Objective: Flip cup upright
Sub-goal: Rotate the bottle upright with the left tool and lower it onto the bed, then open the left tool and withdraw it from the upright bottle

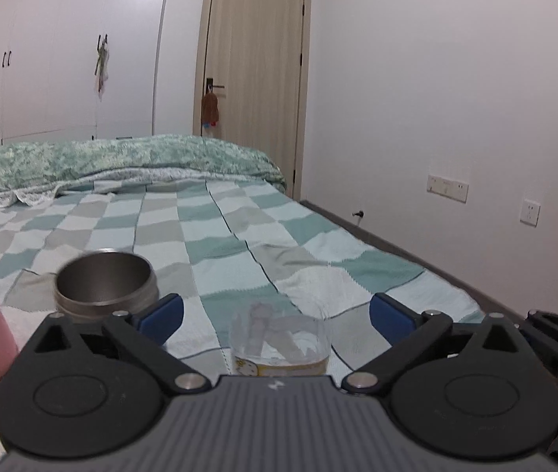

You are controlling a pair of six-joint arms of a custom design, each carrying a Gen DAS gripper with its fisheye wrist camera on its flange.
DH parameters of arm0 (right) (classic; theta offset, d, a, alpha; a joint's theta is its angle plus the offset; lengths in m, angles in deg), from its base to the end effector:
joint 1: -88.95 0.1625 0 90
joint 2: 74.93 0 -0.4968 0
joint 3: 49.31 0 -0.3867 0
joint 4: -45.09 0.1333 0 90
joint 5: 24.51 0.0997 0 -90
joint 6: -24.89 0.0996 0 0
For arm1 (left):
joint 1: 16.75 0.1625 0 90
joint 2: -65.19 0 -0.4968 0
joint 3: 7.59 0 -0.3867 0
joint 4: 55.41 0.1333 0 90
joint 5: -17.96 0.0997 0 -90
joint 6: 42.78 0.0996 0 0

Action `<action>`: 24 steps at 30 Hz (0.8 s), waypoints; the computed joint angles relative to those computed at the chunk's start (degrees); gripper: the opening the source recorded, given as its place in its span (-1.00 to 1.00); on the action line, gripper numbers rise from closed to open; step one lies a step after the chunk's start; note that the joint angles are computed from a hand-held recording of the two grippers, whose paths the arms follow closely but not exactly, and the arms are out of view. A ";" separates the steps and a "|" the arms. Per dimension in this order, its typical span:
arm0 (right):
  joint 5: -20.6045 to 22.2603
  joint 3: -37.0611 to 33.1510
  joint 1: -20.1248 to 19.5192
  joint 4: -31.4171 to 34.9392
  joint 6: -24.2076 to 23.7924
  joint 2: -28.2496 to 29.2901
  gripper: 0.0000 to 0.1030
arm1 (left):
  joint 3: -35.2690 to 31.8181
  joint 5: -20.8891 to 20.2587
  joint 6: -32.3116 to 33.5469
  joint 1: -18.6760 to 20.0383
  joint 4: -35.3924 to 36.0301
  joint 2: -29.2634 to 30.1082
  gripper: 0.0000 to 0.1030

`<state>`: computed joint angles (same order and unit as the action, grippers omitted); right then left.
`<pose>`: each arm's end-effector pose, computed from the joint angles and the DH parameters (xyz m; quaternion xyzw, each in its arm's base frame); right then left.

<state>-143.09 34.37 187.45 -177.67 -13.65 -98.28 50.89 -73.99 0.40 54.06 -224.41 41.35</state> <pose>0.1972 -0.7400 0.0921 0.1783 -0.7751 0.5014 0.3407 -0.1776 -0.9054 0.1420 0.4849 0.7888 -0.3725 0.0630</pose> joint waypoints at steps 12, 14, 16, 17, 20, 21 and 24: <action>-1.79 -0.21 4.58 -8.84 -0.59 2.79 1.00 | 12.73 -0.76 -0.50 0.98 -13.02 -10.25 1.00; -2.39 -0.60 5.60 -11.22 -0.20 3.75 1.00 | 14.90 -0.91 -0.63 1.46 -14.72 -12.16 1.00; -3.21 -1.14 6.85 -14.01 0.10 4.99 1.00 | 17.14 -1.07 -0.58 2.09 -16.45 -14.09 1.00; -3.71 -1.43 7.41 -15.33 0.30 5.59 1.00 | 18.26 -0.86 -0.21 2.39 -17.42 -15.00 1.00; -5.98 -2.47 9.36 -19.11 0.53 7.62 1.00 | 21.97 0.42 0.23 3.50 -21.00 -17.44 1.00; -7.36 -3.28 10.13 -20.38 -0.01 8.59 1.00 | 23.14 1.07 -0.09 3.88 -21.59 -18.21 1.00; -10.01 -5.29 11.75 -23.48 -1.83 11.01 1.00 | 26.15 2.64 -2.69 5.33 -22.06 -20.26 1.00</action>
<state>-153.09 29.08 199.20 -201.14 -15.48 -87.28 77.04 -71.36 -2.29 59.39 -246.48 21.09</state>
